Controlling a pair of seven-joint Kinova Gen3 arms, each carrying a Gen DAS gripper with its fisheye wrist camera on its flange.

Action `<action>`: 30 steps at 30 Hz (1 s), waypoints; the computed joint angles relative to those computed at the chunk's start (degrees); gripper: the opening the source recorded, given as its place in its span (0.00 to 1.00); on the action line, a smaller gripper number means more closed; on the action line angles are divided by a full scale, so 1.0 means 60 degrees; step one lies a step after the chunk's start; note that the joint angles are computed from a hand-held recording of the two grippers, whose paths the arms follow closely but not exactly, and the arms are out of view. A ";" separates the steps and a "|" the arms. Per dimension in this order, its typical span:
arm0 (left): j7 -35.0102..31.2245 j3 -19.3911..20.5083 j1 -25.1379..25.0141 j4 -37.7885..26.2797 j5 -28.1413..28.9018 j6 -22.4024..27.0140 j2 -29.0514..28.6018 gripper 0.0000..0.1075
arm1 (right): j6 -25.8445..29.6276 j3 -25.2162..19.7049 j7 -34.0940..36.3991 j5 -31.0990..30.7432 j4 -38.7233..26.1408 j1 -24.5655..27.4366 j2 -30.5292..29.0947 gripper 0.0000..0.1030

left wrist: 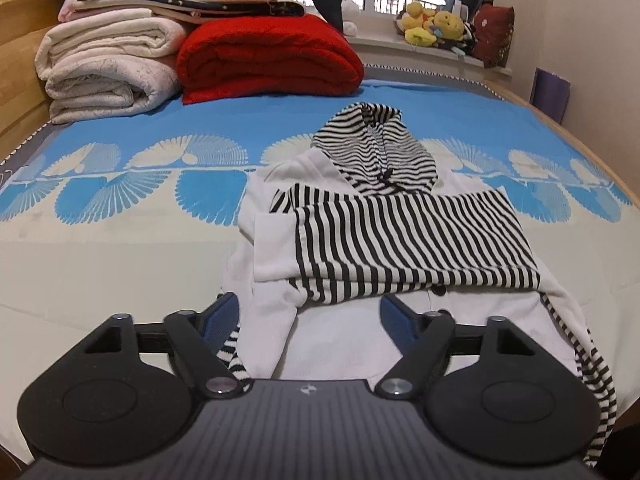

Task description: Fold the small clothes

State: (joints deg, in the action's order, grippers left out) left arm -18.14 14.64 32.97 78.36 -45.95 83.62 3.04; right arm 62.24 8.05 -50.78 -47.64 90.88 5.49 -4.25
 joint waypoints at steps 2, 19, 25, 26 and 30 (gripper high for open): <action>0.0083 -0.0015 -0.0017 0.0023 -0.0030 -0.0100 -0.0035 0.65 | -0.0051 -0.0061 -0.0266 0.0075 -0.0020 -0.0026 0.0078 0.53; -0.0826 -0.0248 -0.0780 0.0107 0.0174 -0.1472 -0.0135 0.34 | -0.1992 -0.1420 -0.0901 0.0859 -0.1116 -0.0672 0.2004 0.53; -0.1310 -0.0608 -0.1469 0.0172 0.0940 -0.2063 -0.0331 0.29 | -0.2887 -0.2278 -0.1868 0.0954 -0.2546 -0.1037 0.3440 0.53; -0.1467 -0.0682 -0.1637 0.0153 0.1078 -0.2160 -0.0308 0.28 | -0.2918 -0.2355 -0.2128 0.1116 -0.2799 -0.1095 0.3617 0.53; -0.2335 -0.1029 -0.2256 -0.0155 0.1539 -0.2554 0.0052 0.26 | -0.2696 -0.2604 -0.3075 0.1735 -0.3758 -0.1223 0.4283 0.53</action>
State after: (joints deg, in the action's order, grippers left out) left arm -32.15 8.46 19.44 77.43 -36.72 68.30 3.35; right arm 46.06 -7.57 -69.23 -37.23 68.33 -1.85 21.45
